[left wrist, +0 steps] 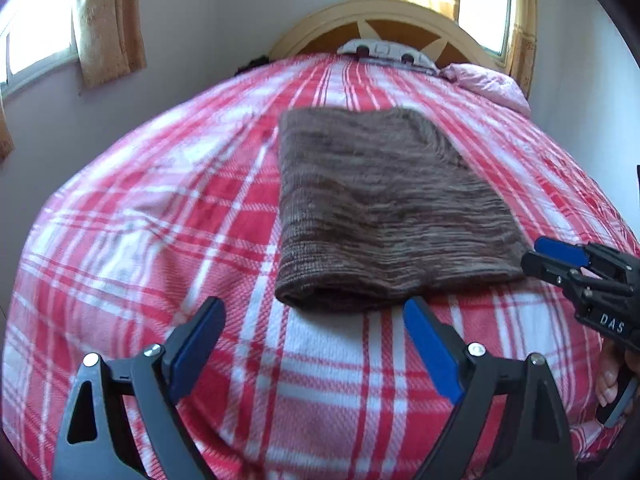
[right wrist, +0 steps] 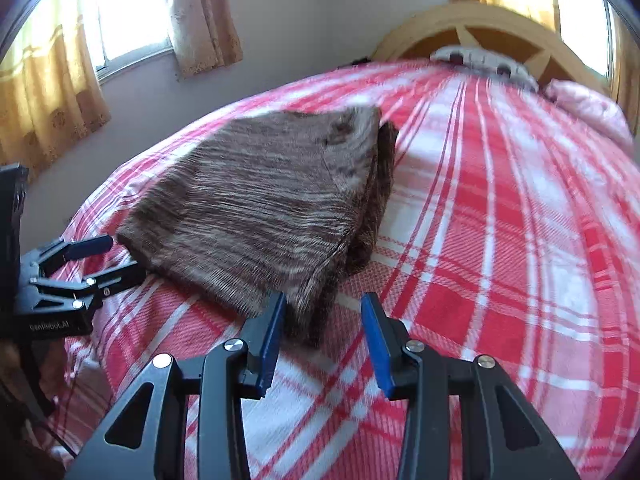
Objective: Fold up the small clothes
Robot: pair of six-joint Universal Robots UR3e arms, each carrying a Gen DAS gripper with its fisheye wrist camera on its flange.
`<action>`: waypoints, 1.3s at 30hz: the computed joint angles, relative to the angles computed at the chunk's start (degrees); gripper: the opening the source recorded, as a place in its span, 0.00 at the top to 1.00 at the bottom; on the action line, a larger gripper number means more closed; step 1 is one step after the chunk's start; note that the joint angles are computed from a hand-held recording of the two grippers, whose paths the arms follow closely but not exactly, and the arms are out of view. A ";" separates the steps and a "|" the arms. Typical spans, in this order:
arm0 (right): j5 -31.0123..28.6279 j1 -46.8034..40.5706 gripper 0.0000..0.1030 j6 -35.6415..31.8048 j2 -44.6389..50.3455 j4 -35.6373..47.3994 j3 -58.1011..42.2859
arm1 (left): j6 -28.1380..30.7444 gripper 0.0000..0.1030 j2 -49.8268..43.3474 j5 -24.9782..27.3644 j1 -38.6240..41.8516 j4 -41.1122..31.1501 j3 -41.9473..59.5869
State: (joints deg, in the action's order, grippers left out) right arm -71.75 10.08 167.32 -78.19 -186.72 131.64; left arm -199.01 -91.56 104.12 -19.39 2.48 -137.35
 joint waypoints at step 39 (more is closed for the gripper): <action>2.30 -3.25 0.43 3.50 -38.33 3.03 15.24 | -2.95 0.04 11.45 17.30 -16.08 -5.06 7.15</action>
